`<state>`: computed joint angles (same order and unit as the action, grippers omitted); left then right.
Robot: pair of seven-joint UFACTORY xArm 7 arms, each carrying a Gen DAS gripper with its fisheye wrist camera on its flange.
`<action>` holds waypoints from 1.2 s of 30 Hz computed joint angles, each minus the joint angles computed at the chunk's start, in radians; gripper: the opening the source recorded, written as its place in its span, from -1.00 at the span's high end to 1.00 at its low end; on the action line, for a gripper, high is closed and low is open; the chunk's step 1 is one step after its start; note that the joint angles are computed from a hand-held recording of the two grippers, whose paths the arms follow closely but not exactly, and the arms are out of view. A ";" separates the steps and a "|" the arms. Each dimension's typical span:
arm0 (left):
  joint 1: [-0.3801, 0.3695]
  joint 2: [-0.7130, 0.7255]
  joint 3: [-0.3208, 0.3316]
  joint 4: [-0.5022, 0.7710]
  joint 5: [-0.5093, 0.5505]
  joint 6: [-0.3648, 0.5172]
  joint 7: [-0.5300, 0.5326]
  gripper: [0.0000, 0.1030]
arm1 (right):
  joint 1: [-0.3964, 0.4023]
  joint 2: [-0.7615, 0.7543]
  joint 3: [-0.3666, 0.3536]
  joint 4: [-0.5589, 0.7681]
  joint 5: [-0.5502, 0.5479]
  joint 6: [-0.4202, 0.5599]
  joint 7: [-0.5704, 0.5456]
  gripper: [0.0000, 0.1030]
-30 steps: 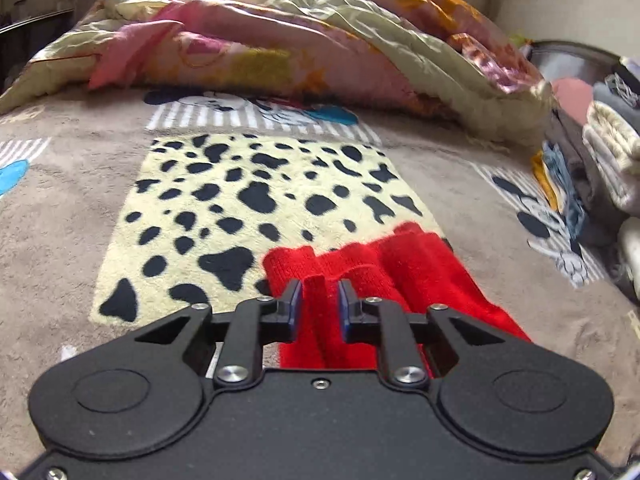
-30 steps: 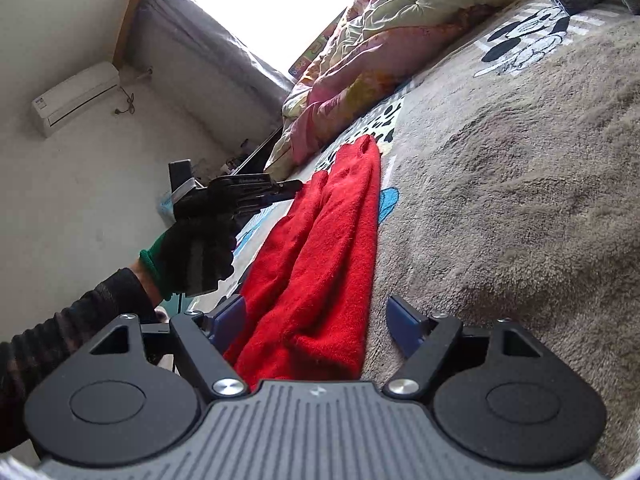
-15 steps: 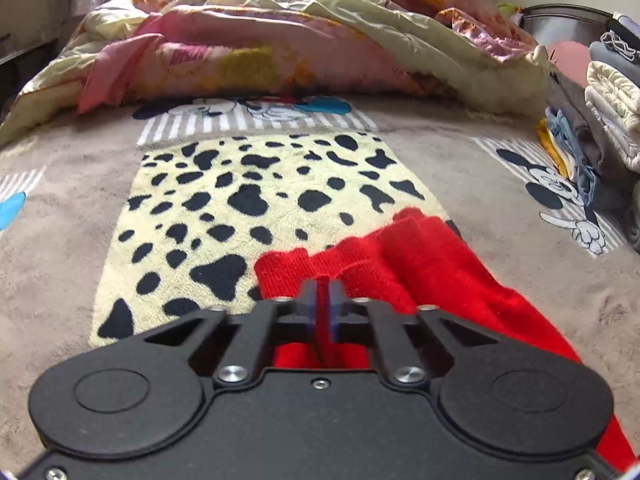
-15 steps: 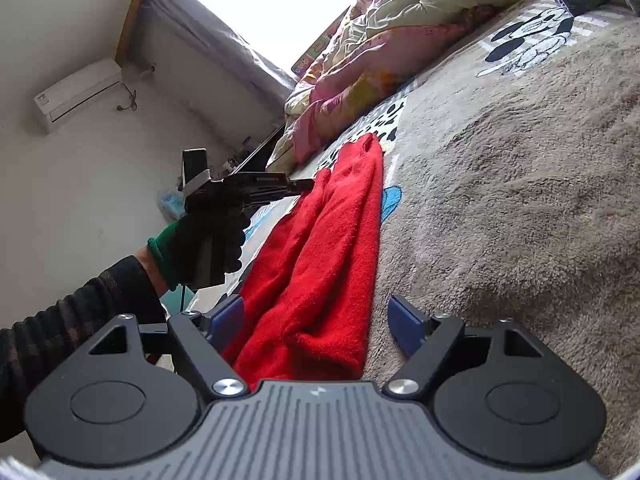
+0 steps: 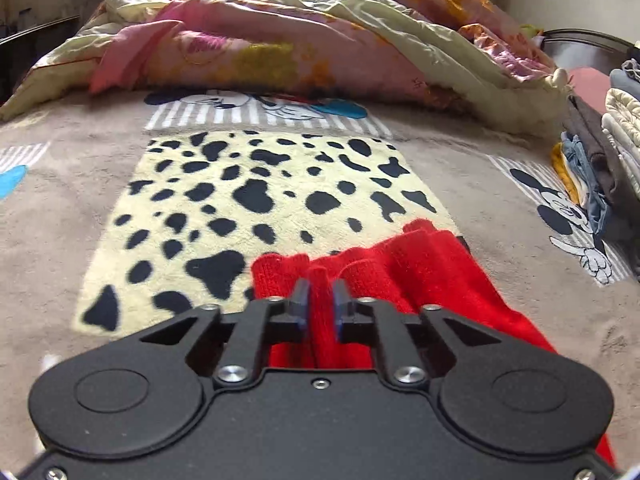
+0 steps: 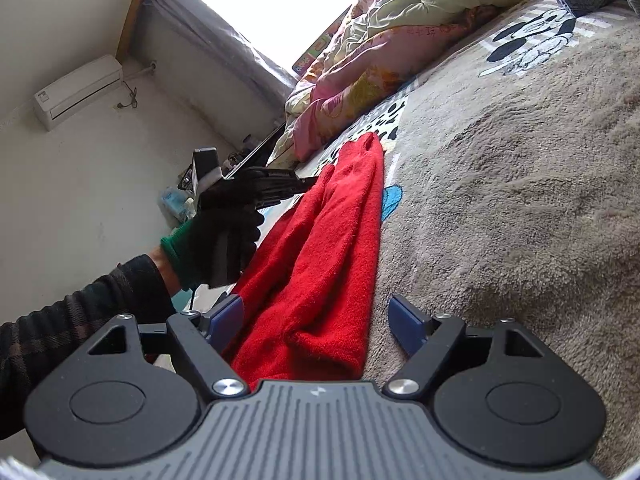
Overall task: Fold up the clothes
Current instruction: 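Lift the strip end with the left gripper and fold it over the sweater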
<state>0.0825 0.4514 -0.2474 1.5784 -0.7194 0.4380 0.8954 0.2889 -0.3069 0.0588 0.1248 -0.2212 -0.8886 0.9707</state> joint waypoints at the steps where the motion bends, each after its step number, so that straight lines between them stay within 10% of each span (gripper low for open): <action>1: 0.024 -0.038 -0.015 -0.037 -0.034 -0.006 0.030 0.53 | 0.000 0.000 -0.001 0.000 -0.001 0.001 0.001 -0.54; 8: 0.155 -0.538 0.031 -0.547 -0.489 0.097 0.324 0.51 | 0.000 -0.003 -0.002 0.003 -0.003 0.009 0.005 -0.54; 14: 0.114 -0.956 0.201 -0.979 -0.622 0.231 0.289 0.69 | 0.001 -0.003 0.016 -0.006 0.039 -0.009 -0.003 -0.49; 23: -0.038 -0.989 0.300 -1.081 -0.707 0.176 0.476 0.71 | 0.034 0.009 0.115 -0.074 0.290 -0.132 -0.025 -0.20; 36: -0.189 -1.020 0.418 -1.087 -0.790 0.158 0.626 0.72 | 0.097 -0.134 0.356 -0.081 0.708 0.082 -0.346 -0.17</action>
